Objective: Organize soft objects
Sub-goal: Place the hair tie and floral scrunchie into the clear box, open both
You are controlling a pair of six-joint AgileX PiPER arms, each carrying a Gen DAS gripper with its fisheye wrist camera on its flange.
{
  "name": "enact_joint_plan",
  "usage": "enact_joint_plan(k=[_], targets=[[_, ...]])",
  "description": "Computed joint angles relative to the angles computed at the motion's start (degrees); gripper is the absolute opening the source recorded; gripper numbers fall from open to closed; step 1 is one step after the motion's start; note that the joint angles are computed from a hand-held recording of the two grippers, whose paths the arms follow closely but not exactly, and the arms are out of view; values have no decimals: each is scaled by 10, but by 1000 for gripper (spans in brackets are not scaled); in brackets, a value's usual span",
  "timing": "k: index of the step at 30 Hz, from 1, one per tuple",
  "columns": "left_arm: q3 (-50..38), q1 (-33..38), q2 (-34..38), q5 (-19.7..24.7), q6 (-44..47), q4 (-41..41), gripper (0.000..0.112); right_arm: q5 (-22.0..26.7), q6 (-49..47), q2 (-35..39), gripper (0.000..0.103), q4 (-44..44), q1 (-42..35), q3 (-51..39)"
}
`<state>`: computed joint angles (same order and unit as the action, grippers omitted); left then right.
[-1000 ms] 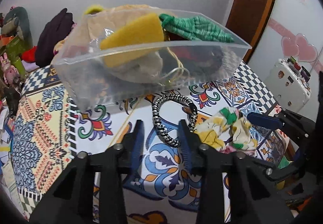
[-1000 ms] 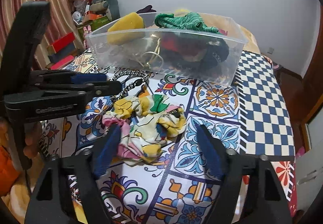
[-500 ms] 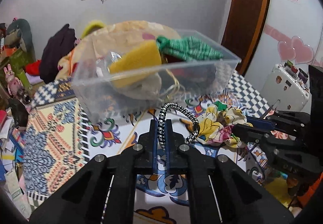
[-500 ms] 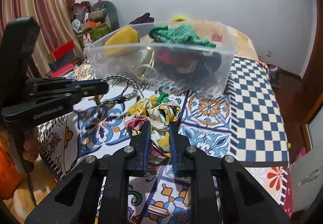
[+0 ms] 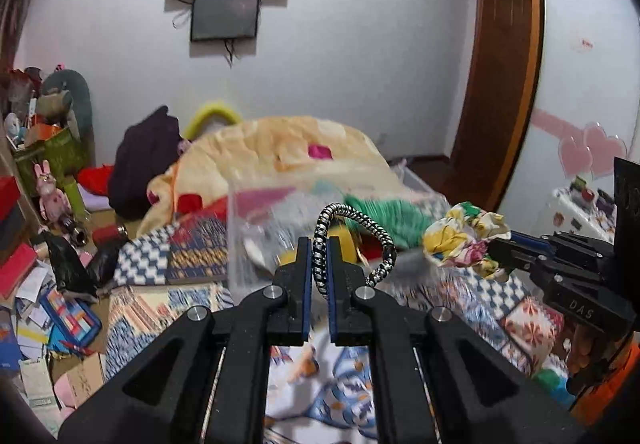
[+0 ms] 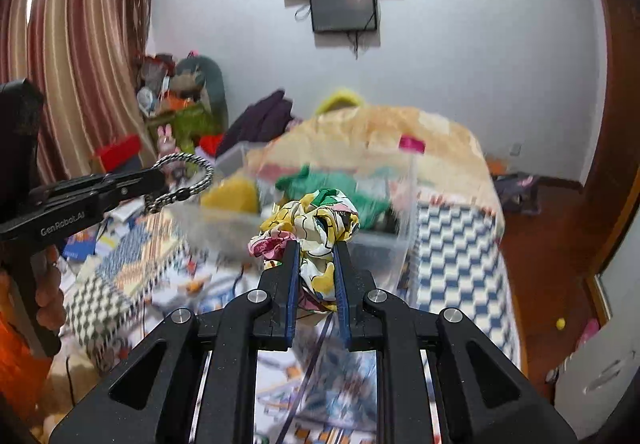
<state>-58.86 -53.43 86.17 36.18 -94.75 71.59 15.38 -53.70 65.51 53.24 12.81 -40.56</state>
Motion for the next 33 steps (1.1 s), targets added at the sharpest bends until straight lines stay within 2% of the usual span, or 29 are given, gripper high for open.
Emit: enact_joint_plan(k=[4,9,14,18,22,26,33], targets=[[-16,18,4,10,6,11,6,-11,-14,19,15,18,2,-40],[-42,57,25,-6,25,-3,6,-35,-52,52,15,61,18,-70],[-69,90,63,-30,50,-29,6,-57,-34,92,15,52,47,-100],[-93,111,99,-46,79,-54,6,-66,17,132,15,4,67,-123],[-116,124,132,-50,123,-94,6,-56,58,169,15,-35,72,-142],[-121,138,145,-72,159,-138,6,-47,116,199,15,-97,77,-153],[-133,140,163,-77,201,-178,6,-31,168,218,15,-158,75,-158]])
